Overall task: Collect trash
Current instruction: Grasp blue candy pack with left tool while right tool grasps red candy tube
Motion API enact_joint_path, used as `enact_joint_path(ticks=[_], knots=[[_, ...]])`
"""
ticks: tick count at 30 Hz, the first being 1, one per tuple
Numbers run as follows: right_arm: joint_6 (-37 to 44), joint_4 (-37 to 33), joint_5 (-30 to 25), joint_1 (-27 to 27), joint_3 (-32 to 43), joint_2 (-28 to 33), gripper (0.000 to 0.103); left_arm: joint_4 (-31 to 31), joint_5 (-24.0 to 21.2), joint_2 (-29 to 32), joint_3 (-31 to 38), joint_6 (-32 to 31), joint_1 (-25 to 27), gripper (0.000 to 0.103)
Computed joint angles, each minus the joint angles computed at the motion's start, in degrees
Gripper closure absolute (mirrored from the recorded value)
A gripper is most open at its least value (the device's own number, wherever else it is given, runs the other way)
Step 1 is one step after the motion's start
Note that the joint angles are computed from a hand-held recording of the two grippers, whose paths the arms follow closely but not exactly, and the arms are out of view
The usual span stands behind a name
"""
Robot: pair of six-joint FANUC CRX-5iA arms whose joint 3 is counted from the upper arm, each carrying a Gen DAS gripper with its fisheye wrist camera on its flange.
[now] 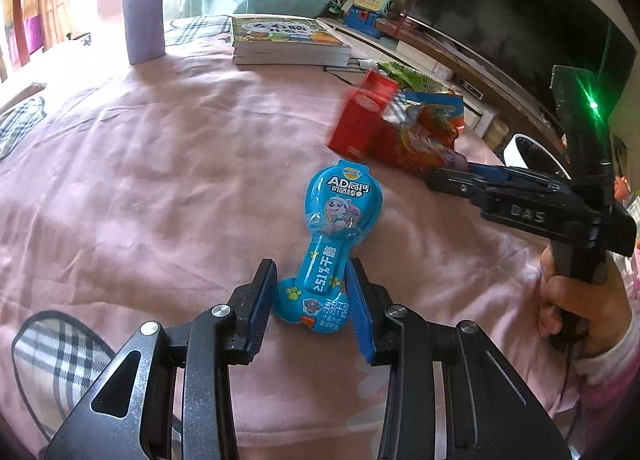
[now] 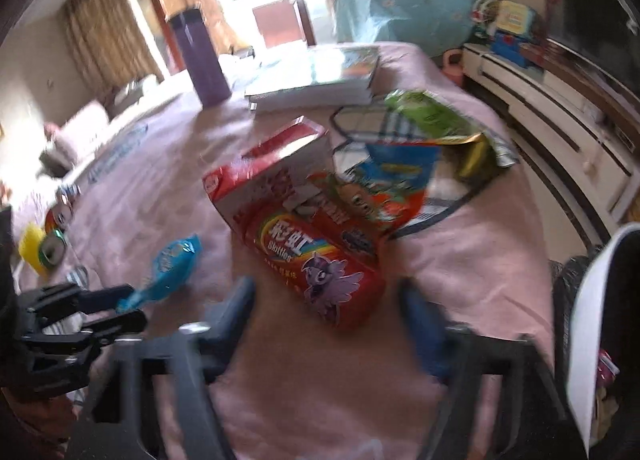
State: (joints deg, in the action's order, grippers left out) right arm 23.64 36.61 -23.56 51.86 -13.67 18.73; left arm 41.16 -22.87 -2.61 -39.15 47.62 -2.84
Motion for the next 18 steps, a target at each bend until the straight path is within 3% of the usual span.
enact_joint_path(ticks=[2,10,13,15,18], knots=[[-4.07,4.02,-0.96,0.54,-1.27,-0.34,0.061,0.81,0.08,0.23,-0.09,-0.95,-0.03,0.064],[-16.59,6.9,2.86,2.77,-11.2,-7.66,0.059,3.75,1.55,-0.09,-1.3,-4.75,-1.32,0.045],[-22.15,11.21,6.13,2.7,-14.91,-9.87,0.037,7.42,1.93,0.01,-1.95,-8.56,-1.74,0.043],[-29.67,19.5,5.32,2.39,-17.05,-10.68,0.022,10.83,2.29,0.09,-2.54,-11.93,-2.07,0.042],[-38.65,28.51,3.01,1.68,-18.6,-10.86,0.022,15.38,1.43,0.88,-2.62,-16.13,-2.06,0.042]])
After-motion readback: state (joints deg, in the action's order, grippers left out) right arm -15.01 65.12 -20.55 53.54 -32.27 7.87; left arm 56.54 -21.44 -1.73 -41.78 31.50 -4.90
